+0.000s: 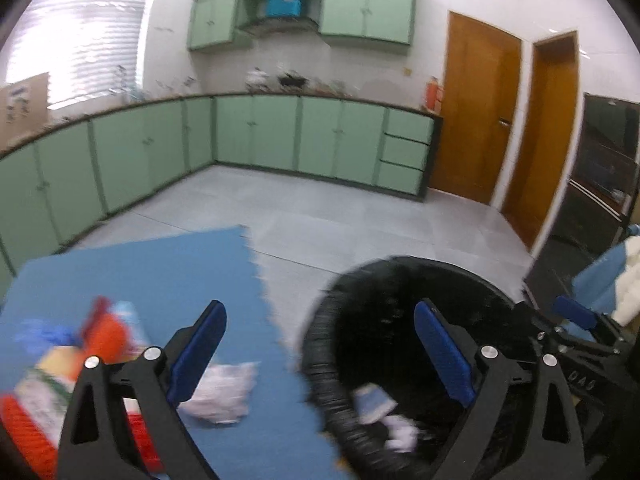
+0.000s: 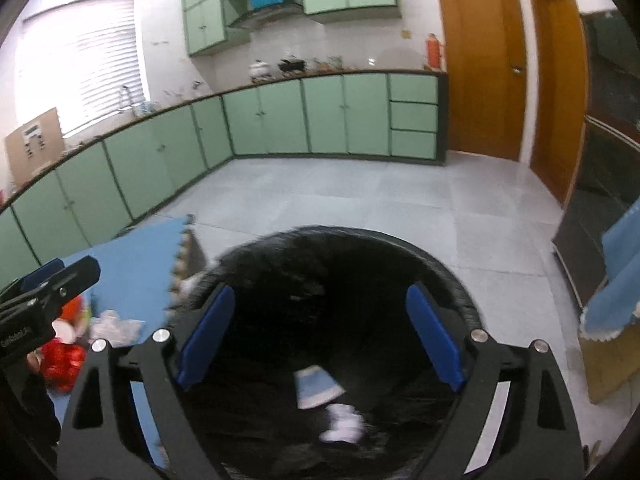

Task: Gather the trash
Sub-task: 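Drop the tissue and paper cup into the black bin with both grippers, then grasp the red plastic bag with the right gripper while the left gripper grasps the orange mesh net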

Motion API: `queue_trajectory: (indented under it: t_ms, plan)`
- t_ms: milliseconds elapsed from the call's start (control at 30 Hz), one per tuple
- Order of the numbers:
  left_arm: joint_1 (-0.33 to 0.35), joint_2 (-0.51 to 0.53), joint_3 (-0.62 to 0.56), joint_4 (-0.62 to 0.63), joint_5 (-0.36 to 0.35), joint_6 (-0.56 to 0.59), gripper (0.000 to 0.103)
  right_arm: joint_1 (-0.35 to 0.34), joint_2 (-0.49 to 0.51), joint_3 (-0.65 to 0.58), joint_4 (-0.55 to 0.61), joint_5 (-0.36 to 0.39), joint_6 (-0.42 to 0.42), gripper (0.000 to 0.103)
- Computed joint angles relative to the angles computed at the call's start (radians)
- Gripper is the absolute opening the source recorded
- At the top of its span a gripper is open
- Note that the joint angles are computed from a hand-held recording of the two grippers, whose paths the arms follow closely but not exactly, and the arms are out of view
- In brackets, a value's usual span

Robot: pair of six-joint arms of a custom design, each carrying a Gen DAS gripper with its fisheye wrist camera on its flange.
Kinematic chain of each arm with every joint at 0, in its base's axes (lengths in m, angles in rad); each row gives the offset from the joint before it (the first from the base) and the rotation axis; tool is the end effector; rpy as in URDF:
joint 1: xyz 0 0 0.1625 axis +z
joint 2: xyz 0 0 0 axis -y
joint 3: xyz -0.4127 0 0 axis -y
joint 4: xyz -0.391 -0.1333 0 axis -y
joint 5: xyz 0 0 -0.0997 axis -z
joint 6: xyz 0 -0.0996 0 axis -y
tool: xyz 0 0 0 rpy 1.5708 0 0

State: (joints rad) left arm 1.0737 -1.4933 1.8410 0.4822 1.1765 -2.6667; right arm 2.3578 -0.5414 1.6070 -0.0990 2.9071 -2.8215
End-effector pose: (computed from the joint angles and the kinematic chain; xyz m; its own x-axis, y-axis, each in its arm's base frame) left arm -0.0343 -0.4229 0.3056 -0.6708 0.4854 -0.5607 0.7405 0.4797 -0.4707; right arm 0.3614 -0.3088 -0.0427 -0.7106 0.3969 0.5810 -0.3785 0.4805 -0.7911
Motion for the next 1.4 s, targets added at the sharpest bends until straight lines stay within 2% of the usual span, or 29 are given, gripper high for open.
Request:
queue_trajectory:
  t_ms: [133,267,400,633,900,1167,1267,1400]
  plan:
    - [0.051,-0.115,0.008,-0.023,-0.047,0.07,0.093,0.034,0.068,-0.094,-0.049,-0.058,-0.098,0.086]
    - [0.127,-0.202,0.002,-0.046,-0.085,0.134,0.093,0.06,0.171,-0.23,-0.038,-0.11,-0.176,0.086]
    - [0.23,-0.254,-0.006,-0.077,-0.104,0.202,0.093,0.07,0.28,-0.377,0.026,-0.206,-0.188,0.086]
    - [0.379,-0.238,-0.053,-0.096,-0.121,0.234,0.093,0.075,0.466,-0.647,0.238,-0.32,-0.178,0.081]
    - [0.439,-0.204,-0.078,-0.116,-0.15,0.242,0.093,0.061,0.576,-0.821,0.391,-0.383,-0.15,0.077]
    - [0.486,-0.147,-0.119,-0.109,-0.152,0.213,0.093,0.043,0.677,-0.982,0.532,-0.392,-0.124,0.072]
    - [0.495,-0.123,-0.133,-0.102,-0.158,0.201,0.093,0.037,0.702,-1.026,0.58,-0.403,-0.105,0.067]
    - [0.505,-0.095,-0.153,-0.08,-0.167,0.183,0.093,0.028,0.727,-1.078,0.635,-0.436,-0.098,0.053]
